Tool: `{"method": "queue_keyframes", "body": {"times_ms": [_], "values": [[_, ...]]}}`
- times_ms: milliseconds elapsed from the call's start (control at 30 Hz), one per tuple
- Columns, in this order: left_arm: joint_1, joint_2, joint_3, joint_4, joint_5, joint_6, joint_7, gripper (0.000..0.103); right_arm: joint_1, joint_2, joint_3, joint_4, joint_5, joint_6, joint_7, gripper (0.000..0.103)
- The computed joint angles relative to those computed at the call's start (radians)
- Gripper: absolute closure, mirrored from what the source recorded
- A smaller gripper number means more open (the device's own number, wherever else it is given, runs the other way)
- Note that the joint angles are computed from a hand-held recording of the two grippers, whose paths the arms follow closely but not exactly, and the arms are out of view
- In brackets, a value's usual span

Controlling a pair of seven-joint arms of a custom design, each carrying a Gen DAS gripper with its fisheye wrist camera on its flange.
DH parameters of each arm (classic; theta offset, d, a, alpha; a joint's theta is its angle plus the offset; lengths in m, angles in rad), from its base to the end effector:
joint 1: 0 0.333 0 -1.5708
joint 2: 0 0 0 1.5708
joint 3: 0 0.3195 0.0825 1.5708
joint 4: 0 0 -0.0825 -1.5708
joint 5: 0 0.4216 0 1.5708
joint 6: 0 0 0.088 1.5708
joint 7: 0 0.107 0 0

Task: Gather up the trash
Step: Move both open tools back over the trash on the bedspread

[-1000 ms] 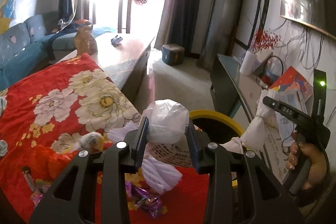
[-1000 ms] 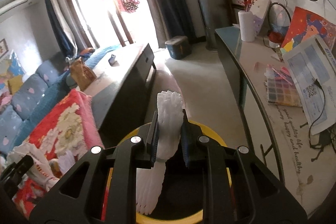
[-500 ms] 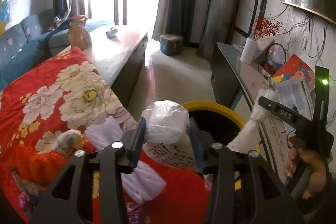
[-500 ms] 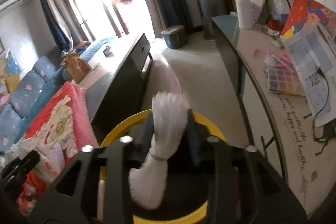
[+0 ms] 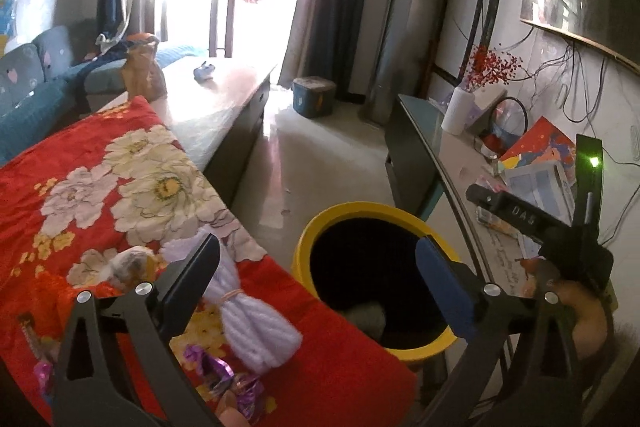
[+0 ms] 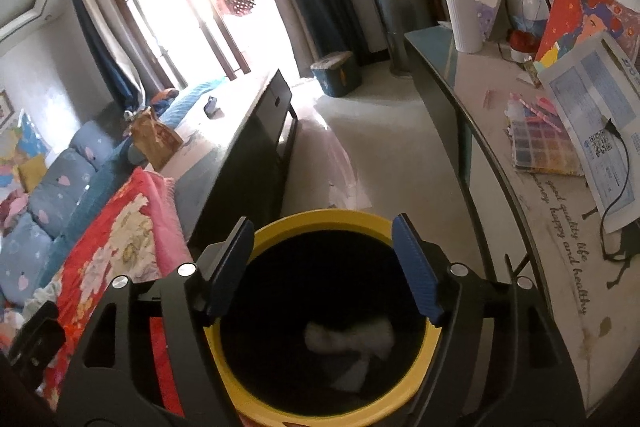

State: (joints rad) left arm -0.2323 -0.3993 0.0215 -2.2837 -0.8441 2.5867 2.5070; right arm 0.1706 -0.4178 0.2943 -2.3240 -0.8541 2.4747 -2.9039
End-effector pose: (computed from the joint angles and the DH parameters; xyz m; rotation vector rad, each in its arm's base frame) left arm 0.5045 -0.0927 0.5770 -1.2275 2.2483 -1.2222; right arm 0.4459 0.2405 0.5440 -0.8884 2.1354 -0.7427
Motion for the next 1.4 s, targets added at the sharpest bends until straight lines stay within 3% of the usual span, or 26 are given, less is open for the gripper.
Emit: {"method": "queue_keyframes", "body": {"times_ms": [267,667,1400], "values": [[-0.008,-0.080,0.034,-0.050,-0.049,0.027,0.032,0.007,0.001,-0.030,0.025,0.021,-0.036,-0.010,0.005,0.031],[-0.029,-0.160,0.104,-0.088,-0.086,0.109,0.036,0.007,0.028,-0.021,0.055,0.061,-0.061,0.010,-0.052,0.028],[0.052,-0.131,0.182,-0.052,-0.087,0.109,0.006,0.007,0.161,0.177,0.035,0.230,-0.088,0.059,-0.178,0.028]]}}
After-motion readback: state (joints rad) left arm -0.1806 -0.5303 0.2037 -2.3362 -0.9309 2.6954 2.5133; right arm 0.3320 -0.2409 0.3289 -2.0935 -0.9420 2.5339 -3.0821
